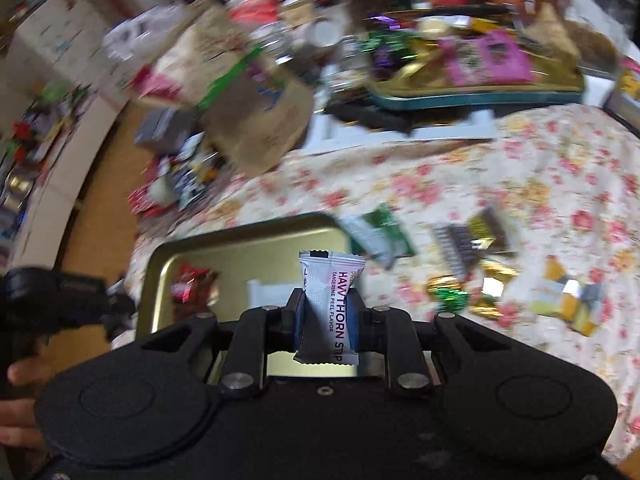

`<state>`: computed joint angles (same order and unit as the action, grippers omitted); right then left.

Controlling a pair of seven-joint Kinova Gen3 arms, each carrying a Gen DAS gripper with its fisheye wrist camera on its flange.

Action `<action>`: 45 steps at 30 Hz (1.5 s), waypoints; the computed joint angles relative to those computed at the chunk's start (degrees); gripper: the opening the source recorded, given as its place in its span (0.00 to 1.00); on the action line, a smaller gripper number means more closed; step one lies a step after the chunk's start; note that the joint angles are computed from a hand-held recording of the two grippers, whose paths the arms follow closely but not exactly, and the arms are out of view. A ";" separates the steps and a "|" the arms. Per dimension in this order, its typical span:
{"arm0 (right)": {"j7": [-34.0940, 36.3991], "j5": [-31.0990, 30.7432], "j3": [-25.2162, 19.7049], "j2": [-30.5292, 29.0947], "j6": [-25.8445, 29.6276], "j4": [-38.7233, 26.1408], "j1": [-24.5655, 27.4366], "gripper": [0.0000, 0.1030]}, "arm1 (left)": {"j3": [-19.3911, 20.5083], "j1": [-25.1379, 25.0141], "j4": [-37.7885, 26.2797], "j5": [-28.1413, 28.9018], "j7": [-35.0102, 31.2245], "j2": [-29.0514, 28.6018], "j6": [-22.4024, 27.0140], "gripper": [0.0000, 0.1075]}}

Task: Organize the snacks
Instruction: 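Carry both packets over the gold tray and open both grippers to release them, then move both grippers away from the tray back toward the scattered candies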

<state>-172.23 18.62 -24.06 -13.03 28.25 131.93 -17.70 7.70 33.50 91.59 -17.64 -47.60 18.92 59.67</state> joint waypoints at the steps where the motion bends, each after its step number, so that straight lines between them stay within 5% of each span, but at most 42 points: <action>1: -0.09 0.66 -0.66 0.72 -0.61 -0.39 -0.16 0.22 | 0.17 -0.18 0.08 0.26 -0.49 -0.05 -0.16 0.38; 12: -3.52 5.73 -0.85 3.42 -2.39 -1.90 -4.16 0.22 | -0.23 -0.35 -0.25 0.47 0.12 0.36 0.58 0.39; 25: 1.08 3.39 -0.75 1.89 -7.63 -1.15 -3.27 0.27 | -0.29 -0.26 -1.11 1.21 2.01 1.20 1.57 0.41; 33: -3.36 8.58 -5.96 1.48 -4.02 -1.83 -0.08 0.33 | -0.27 2.81 -2.46 -1.61 3.20 2.26 2.80 0.41; 45: -13.42 16.40 -6.15 1.63 5.05 -1.38 -3.61 0.42 | 0.32 5.94 -3.24 -4.09 3.62 2.96 2.86 0.41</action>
